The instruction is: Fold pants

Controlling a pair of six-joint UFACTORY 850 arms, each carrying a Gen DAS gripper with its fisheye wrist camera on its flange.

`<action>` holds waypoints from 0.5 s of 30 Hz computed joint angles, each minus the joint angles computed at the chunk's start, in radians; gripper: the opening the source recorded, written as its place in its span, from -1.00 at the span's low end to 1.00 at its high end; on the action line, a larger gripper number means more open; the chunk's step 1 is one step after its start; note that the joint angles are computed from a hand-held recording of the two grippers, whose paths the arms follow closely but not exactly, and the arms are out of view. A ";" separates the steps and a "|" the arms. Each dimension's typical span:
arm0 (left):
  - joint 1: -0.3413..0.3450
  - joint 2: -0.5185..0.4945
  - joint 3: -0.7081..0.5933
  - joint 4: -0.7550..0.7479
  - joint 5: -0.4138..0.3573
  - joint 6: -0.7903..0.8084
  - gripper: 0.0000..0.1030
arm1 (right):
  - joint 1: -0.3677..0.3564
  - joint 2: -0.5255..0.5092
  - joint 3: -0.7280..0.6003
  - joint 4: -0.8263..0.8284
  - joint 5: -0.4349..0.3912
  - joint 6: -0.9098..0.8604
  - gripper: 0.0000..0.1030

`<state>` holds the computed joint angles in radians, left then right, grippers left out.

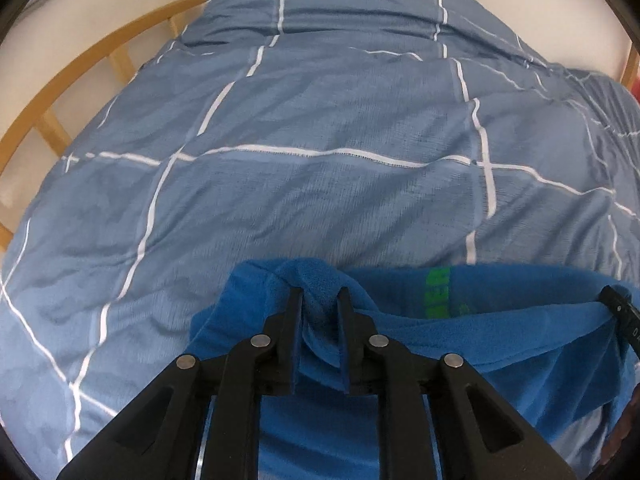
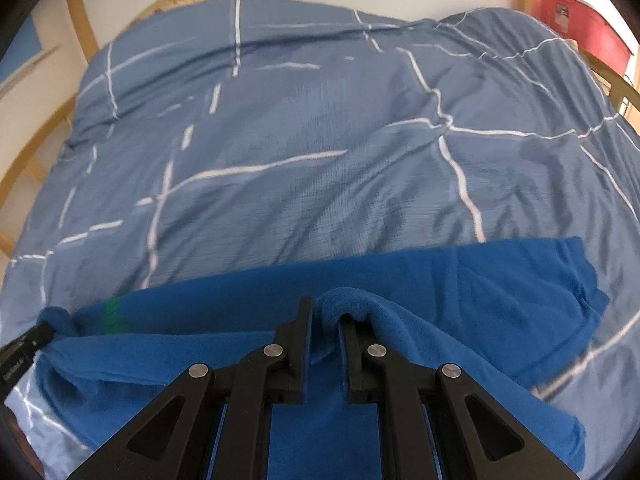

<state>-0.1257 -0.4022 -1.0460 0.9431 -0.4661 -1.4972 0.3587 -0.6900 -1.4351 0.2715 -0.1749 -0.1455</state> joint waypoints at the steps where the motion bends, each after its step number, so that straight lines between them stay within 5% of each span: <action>1: -0.001 -0.011 -0.011 0.007 -0.007 0.006 -0.53 | 0.004 -0.017 -0.018 -0.056 -0.003 0.052 -0.78; 4: 0.003 -0.028 -0.033 0.035 -0.013 0.024 -0.21 | 0.011 -0.054 -0.059 -0.227 -0.029 0.218 -0.78; 6: -0.004 -0.032 -0.043 0.101 -0.070 -0.022 0.48 | 0.010 -0.072 -0.079 -0.226 -0.044 0.217 -0.73; 9: -0.013 -0.011 -0.028 0.211 -0.124 -0.090 0.52 | 0.012 -0.088 -0.107 -0.240 -0.085 0.227 -0.64; 15: -0.043 0.104 0.075 0.347 -0.090 -0.183 0.52 | 0.011 -0.017 -0.049 0.149 -0.074 -0.195 0.12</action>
